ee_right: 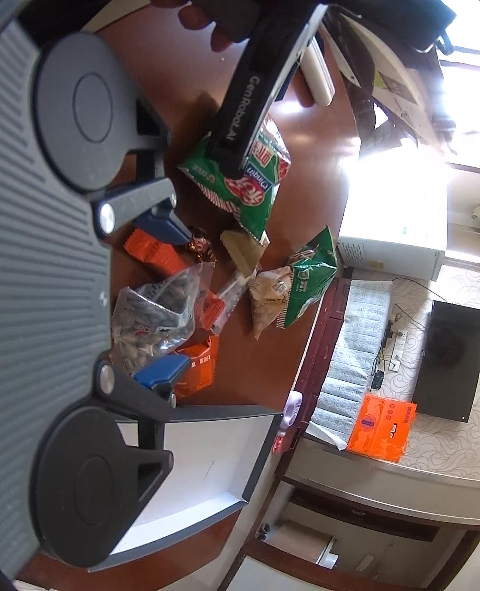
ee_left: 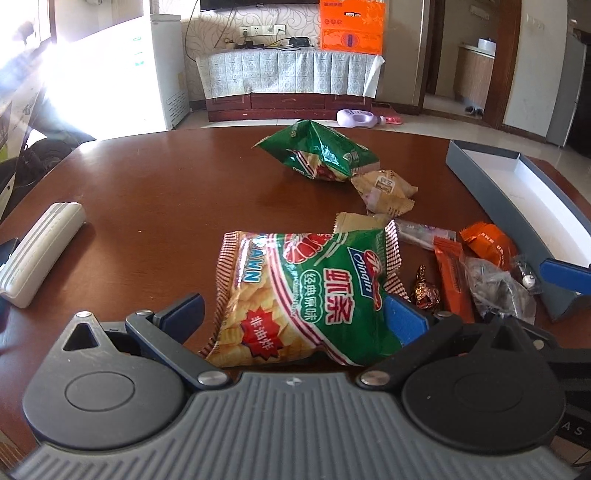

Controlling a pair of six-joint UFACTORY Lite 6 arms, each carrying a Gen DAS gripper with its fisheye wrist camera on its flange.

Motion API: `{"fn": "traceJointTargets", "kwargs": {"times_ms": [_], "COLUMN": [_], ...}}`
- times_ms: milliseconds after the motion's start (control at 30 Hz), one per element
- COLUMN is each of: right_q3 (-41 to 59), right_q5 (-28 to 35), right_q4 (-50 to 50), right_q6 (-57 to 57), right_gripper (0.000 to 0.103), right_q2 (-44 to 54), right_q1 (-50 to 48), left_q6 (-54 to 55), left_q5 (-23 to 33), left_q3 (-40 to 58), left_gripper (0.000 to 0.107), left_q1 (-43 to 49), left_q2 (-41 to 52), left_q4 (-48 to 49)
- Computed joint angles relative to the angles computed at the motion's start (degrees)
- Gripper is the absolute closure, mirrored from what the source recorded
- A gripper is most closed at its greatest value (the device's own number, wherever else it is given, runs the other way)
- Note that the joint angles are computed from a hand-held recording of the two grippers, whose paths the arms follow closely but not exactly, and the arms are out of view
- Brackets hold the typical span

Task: Organize snacks
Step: 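Grasp the clear bag of dark seeds with the right gripper while the left holds the cracker bag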

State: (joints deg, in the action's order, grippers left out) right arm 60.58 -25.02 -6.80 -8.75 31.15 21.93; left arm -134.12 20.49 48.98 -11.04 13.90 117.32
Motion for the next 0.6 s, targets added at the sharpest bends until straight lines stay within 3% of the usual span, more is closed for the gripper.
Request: {"fn": "traceJointTargets", "kwargs": {"times_ms": [100, 267, 467, 600], "right_q3": [2.33, 6.4, 7.48, 7.95], "right_q5": [1.19, 4.24, 5.64, 6.0], "right_q4": [-2.05, -2.75, 0.24, -5.27], "right_q6": [3.46, 6.54, 4.91, 11.06], "right_gripper": [0.035, 0.052, 0.052, 0.058], "right_q2": [2.06, 5.36, 6.44, 6.7], "right_q1": [-0.54, -0.92, -0.77, -1.58], "left_q6": [-2.45, -2.51, -6.74, -7.95], "left_q5": [0.95, 2.1, 0.72, 1.8], "left_q3": [0.88, 2.01, 3.32, 3.38], "left_gripper": [0.004, 0.004, 0.004, 0.013], "left_q1": [-0.45, -1.89, -0.61, -1.05], "left_q2": [2.12, 4.54, 6.33, 6.8], "left_q4": [1.62, 0.72, 3.04, 3.75]}}
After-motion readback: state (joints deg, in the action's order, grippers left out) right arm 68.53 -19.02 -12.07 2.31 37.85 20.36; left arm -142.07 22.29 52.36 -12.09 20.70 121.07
